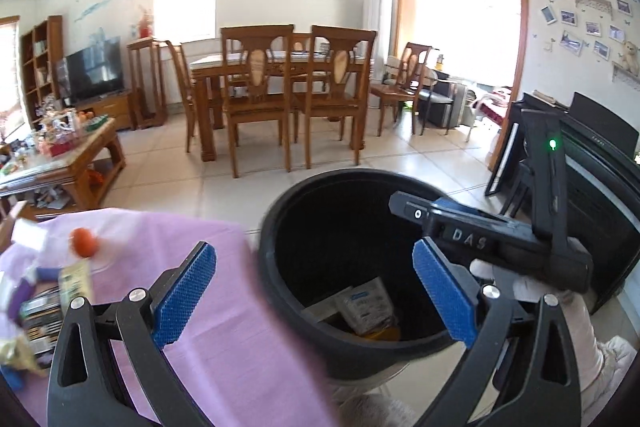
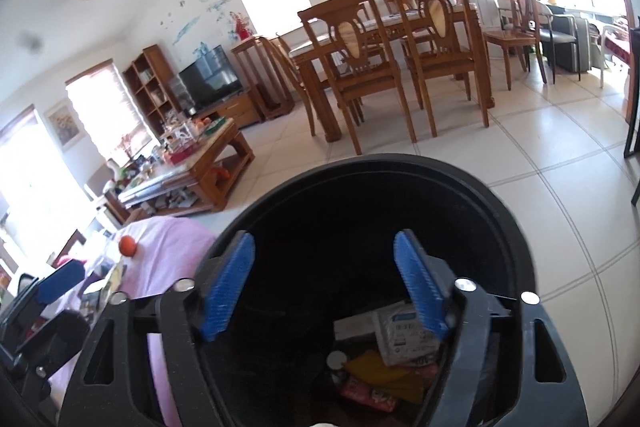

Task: Collect trash
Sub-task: 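Move both tools back over the table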

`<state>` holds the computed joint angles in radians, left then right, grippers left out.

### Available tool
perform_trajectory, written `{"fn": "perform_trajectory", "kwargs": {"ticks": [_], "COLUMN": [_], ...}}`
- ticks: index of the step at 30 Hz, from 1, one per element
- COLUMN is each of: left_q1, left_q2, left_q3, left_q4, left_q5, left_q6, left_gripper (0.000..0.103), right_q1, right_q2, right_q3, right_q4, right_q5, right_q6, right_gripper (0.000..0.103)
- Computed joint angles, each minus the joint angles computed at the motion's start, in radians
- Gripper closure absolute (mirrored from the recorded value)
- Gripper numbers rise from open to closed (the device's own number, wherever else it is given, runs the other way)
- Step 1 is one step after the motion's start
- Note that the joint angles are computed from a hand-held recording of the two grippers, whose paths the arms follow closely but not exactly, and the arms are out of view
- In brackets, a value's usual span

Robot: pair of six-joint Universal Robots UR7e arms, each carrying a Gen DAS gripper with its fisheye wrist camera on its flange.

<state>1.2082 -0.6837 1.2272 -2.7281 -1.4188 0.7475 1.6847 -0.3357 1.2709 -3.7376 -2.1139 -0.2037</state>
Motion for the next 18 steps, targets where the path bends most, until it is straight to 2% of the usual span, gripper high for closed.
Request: {"fn": "perform_trajectory", "kwargs": {"ticks": [1, 5, 9, 14, 18], "left_q1": [0.003, 0.019, 0.048, 0.112, 0.159], "left_q2": [-0.011, -0.054, -0.087, -0.113, -0.122], "left_q3": [0.004, 0.02, 0.008, -0.073, -0.113], "left_q4": [0.0, -0.026, -0.033, 0.06, 0.068], "left_q5": [0.007, 0.069, 0.109, 0.12, 0.146], "left_q6": [0.01, 0.063, 0.056, 0.029, 0.134], "left_gripper": [0.005, 0.005, 0.005, 0.005, 0.005], "right_q1": [0.007, 0.044, 0.079, 0.125, 0.152], "right_q2": [0.011, 0.072, 0.142, 0.248, 0.327], "right_q3": [-0.013, -0.107, -0.232, -0.421, -0.557], "right_q4": [-0.002, 0.055, 0.181, 0.361, 0.471], "right_q5": [0.018, 0.039, 0.075, 0.119, 0.179], "right_q6": [-0.005, -0.063, -0.1, -0.206, -0.295], "right_gripper": [0.005, 0.005, 0.005, 0.005, 0.005]}}
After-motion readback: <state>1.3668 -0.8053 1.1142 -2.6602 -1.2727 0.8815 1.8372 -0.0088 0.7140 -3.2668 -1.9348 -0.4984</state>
